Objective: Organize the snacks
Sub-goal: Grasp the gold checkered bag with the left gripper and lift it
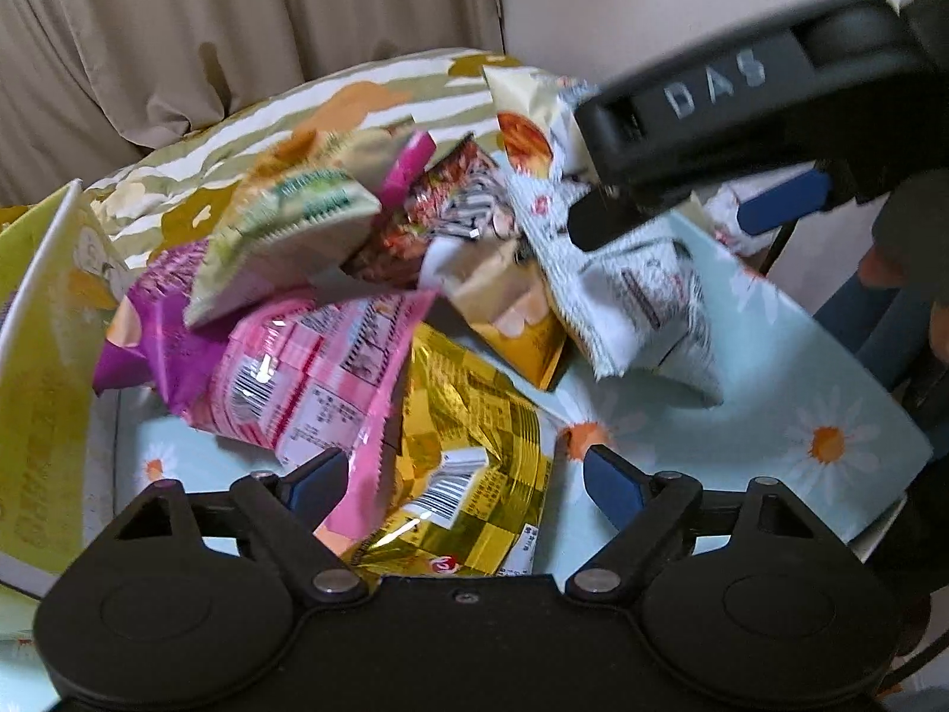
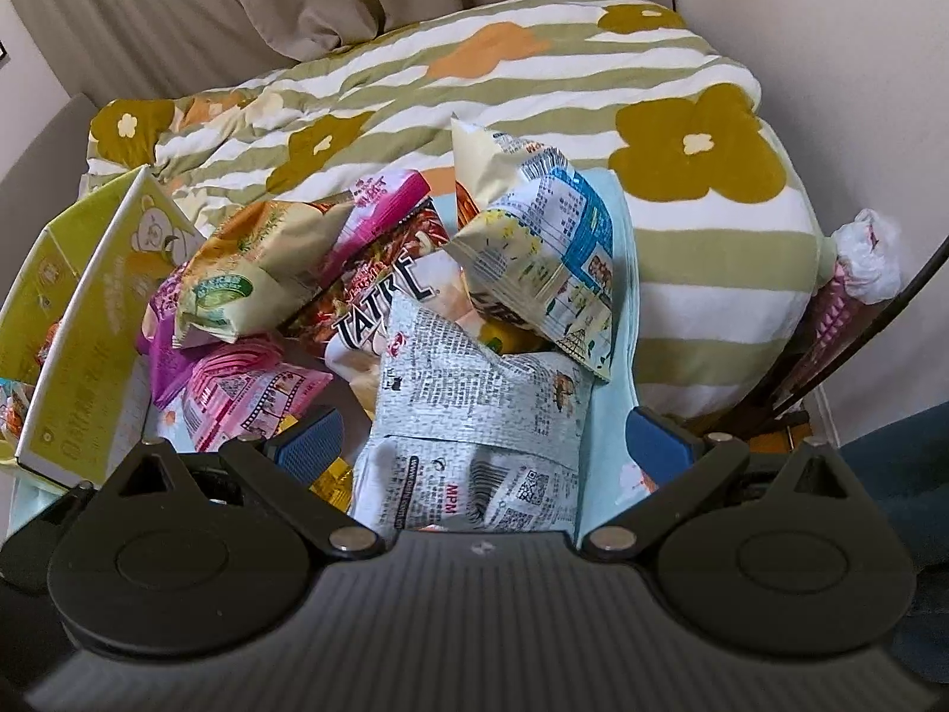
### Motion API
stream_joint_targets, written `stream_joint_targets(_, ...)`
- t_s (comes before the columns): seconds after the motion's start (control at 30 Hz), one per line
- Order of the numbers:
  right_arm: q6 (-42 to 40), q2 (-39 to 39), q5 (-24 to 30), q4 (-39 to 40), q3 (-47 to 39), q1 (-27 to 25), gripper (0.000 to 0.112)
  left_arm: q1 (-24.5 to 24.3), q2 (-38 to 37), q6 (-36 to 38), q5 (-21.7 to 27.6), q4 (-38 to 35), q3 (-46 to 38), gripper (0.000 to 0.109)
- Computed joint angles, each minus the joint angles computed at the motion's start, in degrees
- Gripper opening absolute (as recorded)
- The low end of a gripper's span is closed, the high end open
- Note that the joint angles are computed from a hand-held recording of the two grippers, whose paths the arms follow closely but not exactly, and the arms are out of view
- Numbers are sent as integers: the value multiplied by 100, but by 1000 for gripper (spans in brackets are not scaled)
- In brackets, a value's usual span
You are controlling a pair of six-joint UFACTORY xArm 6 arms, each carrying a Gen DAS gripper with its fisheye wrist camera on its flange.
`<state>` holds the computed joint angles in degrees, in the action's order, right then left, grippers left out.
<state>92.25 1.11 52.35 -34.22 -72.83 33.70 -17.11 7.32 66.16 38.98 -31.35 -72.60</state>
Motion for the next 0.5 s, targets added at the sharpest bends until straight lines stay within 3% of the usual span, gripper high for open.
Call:
stream_joint_targets(0.23,-97,12,-307,84,177,-143,103,-161,-9,-53,-476,254,328,82)
stream_joint_targets(0.37,-124,55,-423,150,226,-206,103,-288,-91,-130,-846,569,576,64)
stream_joint_targets(0.5,-76,57,-558,215,321,-253,103,-337,-183,-30,-1092,595,801,60)
